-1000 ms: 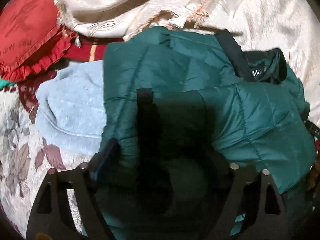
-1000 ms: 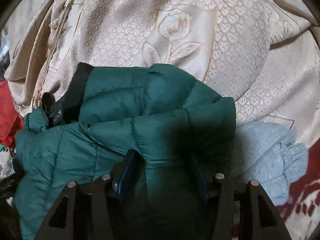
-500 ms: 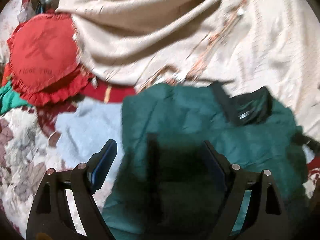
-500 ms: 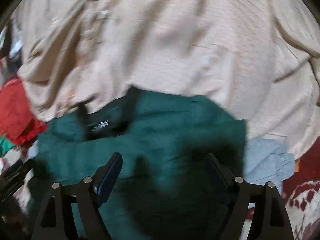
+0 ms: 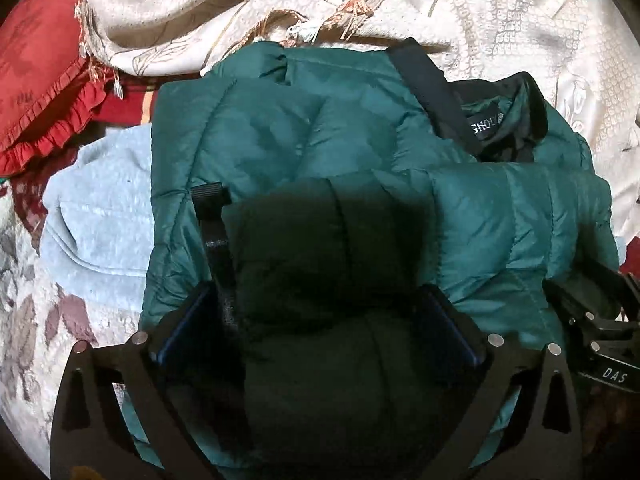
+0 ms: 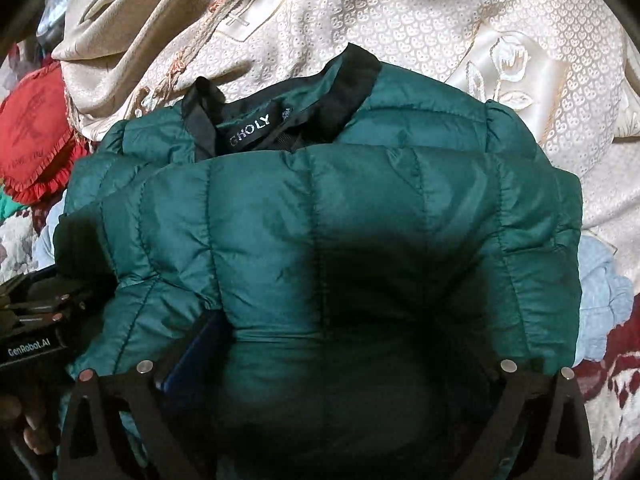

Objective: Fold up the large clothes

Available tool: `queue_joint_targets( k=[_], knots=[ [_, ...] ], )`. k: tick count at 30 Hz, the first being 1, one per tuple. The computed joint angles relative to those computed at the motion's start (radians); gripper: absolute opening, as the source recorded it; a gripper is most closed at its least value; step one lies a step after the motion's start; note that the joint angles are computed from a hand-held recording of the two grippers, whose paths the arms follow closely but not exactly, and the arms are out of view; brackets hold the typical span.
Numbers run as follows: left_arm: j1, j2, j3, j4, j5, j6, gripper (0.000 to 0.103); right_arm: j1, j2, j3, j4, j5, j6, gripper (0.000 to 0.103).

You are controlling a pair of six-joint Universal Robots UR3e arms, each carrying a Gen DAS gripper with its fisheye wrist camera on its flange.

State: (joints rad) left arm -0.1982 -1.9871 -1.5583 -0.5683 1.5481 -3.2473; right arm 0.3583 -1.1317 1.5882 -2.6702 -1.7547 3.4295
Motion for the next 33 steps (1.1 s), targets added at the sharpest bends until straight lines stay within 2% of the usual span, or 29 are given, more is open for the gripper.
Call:
queue_joint_targets(
  k=[2,8,11,14,20,26,28,29,31,33],
  knots=[
    [-0.008,-0.003,-0.004,0.013,0.017,0.001,0.102,-0.011,-0.037,0.042,-0.001,0.008,-0.005,0.103],
    [-0.033,0.012,-0.013,0.014,0.041,-0.014,0.102,-0.001,-0.028,0.007,0.007,0.016,0.003,0.103],
    [-0.044,0.073,-0.012,-0.057,0.037,-0.043,0.102,-0.016,-0.108,0.059,-0.013,0.06,0.02,0.102],
    [-0.021,0.134,-0.043,-0.062,0.021,-0.027,0.102,0.0,-0.201,0.103,0.02,0.004,0.046,0.102],
    [0.046,0.417,-0.282,-0.05,0.003,0.01,0.102,0.051,-0.45,0.3,0.117,-0.092,0.056,0.102],
    [0.251,0.807,-0.585,-0.129,-0.129,0.173,0.102,0.111,-0.789,0.513,0.29,-0.162,0.163,0.102],
    [0.345,0.994,-0.68,-0.242,-0.166,0.23,0.102,0.151,-0.914,0.592,0.348,-0.191,0.222,0.102],
    [0.425,1.099,-0.72,-0.321,-0.232,0.291,0.102,0.173,-0.98,0.632,0.376,-0.201,0.251,0.102],
    [0.547,1.309,-0.747,-0.554,-0.281,0.381,0.102,0.238,-1.095,0.698,0.449,-0.232,0.324,0.102],
    [0.698,1.518,-0.738,-0.828,-0.342,0.519,0.102,0.314,-1.191,0.771,0.47,-0.232,0.39,0.102]
  ],
)
